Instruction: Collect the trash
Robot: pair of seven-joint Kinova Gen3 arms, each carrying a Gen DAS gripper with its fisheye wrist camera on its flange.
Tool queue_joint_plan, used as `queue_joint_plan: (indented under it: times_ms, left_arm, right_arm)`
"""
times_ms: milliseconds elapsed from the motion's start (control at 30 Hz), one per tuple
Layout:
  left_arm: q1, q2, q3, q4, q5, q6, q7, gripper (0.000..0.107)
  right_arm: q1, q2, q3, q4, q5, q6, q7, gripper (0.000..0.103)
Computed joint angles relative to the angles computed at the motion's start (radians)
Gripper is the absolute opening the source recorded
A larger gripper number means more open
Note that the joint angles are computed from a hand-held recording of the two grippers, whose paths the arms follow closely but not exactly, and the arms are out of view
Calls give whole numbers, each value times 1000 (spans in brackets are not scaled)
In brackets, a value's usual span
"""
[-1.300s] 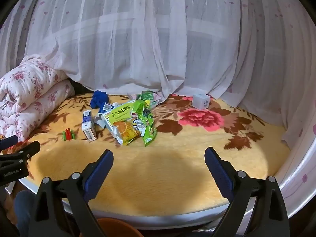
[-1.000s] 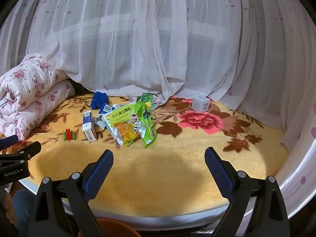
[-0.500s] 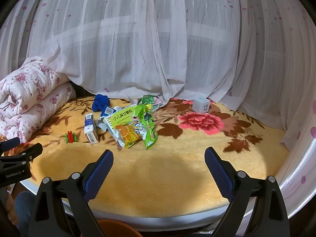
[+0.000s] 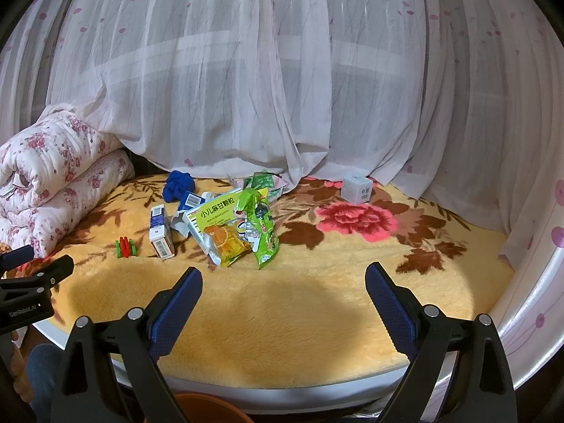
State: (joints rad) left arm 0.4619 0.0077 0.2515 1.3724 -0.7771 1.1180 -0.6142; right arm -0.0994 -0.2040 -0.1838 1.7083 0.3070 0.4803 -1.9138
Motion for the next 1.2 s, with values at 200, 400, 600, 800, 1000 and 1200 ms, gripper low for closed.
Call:
queue_joint_plan:
  times_ms: [200,400,600,800,1000,1200]
  left_arm:
    - [1,-1,0,2,-3,-1,3,96]
    - [0,-2,1,4,-4,-3,5,96]
    - [3,0,2,-4,-5,4,5,96]
    - [3,0,1,-3,-2,2,3,96]
    - [3,0,1,-3,-4,3,4,96]
    - [7,2,4,-11,-5,12,6,96]
  right_arm:
    - [3,-2,-4,2,5,-2,-6,92]
    - [1,1,-1,0,2,-1,-4,92]
    - [4,0,-6,3,6,-5,-9,92]
    - [4,-1,-6,0,4,-2,-8,92]
    - [2,-3,-6,-3,6,6,-8,92]
    - [-2,-2,-3,-5,0,8,-1,92]
